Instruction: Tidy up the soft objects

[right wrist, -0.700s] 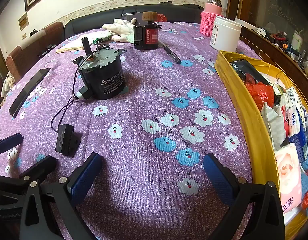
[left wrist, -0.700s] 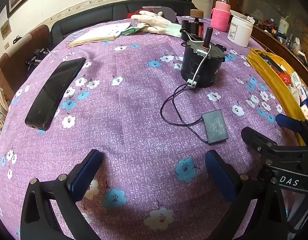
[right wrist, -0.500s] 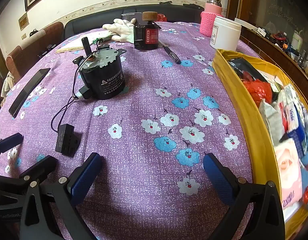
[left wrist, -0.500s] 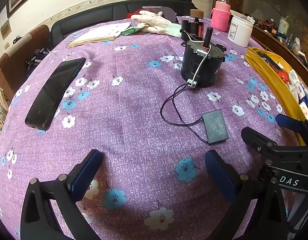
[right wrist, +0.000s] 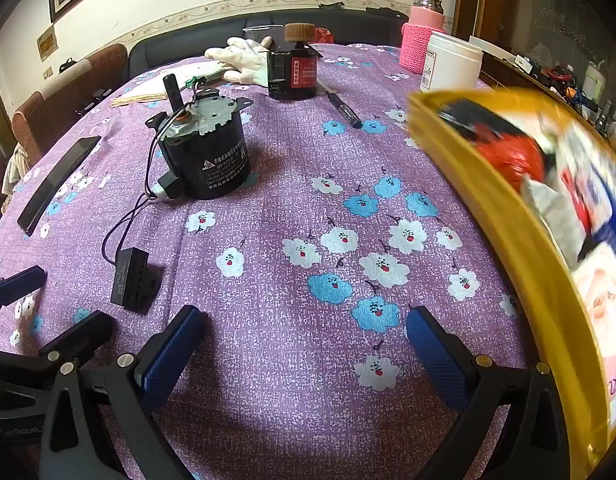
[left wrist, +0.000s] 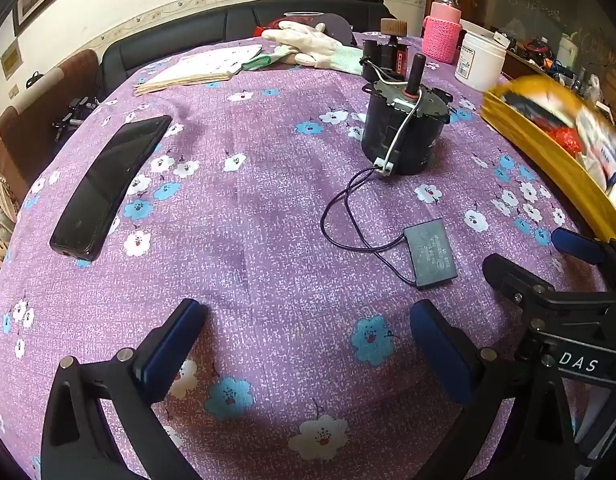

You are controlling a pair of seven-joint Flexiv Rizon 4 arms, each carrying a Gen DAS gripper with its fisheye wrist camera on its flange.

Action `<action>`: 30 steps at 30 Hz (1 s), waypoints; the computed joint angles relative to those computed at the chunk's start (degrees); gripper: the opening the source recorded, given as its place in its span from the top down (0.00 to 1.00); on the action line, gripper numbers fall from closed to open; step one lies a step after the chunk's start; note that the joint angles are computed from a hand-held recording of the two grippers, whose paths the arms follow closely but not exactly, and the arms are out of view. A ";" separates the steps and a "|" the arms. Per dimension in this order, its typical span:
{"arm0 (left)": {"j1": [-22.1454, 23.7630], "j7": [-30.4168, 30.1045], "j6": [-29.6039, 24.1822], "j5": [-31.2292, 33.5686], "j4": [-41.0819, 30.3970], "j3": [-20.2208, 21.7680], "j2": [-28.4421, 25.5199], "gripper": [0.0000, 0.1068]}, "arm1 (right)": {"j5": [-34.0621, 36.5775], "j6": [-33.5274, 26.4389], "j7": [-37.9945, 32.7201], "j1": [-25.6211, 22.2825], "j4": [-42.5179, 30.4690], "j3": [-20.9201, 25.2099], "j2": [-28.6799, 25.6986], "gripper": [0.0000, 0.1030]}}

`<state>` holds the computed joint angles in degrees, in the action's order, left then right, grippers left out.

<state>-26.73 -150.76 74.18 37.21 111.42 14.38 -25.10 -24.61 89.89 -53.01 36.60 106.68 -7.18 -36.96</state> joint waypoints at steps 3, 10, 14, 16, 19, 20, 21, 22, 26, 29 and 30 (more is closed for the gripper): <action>0.05 -0.03 -0.02 0.05 -0.01 -0.06 0.01 0.04 | 0.06 -0.01 -0.05 0.02 0.00 -0.01 0.00 0.01; 0.12 -0.08 -0.05 0.11 -0.01 -0.13 0.03 0.04 | 0.16 0.03 -0.15 0.00 -0.02 -0.01 -0.04 0.01; 0.14 -0.09 -0.06 0.14 -0.01 -0.16 0.03 0.04 | 0.20 0.02 -0.30 -0.16 -0.10 0.08 -0.08 0.01; 0.14 -0.10 -0.06 0.14 -0.02 -0.17 0.03 0.04 | 0.25 -0.04 -0.41 -0.31 -0.16 0.22 -0.10 0.01; 0.15 -0.10 -0.06 0.15 -0.02 -0.18 0.03 0.04 | 0.28 -0.06 -0.52 -0.44 -0.23 0.31 -0.13 0.01; 0.16 -0.10 -0.06 0.15 -0.02 -0.18 0.03 0.04 | 0.30 -0.07 -0.56 -0.50 -0.26 0.35 -0.14 0.01; 0.16 -0.11 -0.07 0.16 -0.02 -0.18 0.04 0.04 | 0.31 -0.10 -0.62 -0.58 -0.30 0.42 -0.16 0.01; 0.16 -0.11 -0.07 0.16 -0.02 -0.18 0.04 0.04 | 0.32 -0.10 -0.65 -0.60 -0.31 0.43 -0.17 0.01; 0.35 0.23 -0.20 -0.04 0.02 -0.31 0.23 0.04 | 0.38 0.11 -0.59 -0.33 0.03 0.16 -0.05 0.01; 0.43 0.31 -0.28 -0.09 0.00 -0.42 0.26 0.04 | 0.43 0.23 -0.18 0.40 0.12 -0.35 -0.12 0.01; 0.36 0.23 -0.34 -0.06 -0.04 -0.41 0.26 0.04 | 0.43 0.25 -0.14 0.48 0.17 -0.41 -0.10 0.01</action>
<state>-26.37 -150.53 73.84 37.15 111.38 13.97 -24.84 -24.17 90.14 -53.15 37.08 106.85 -7.58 -37.06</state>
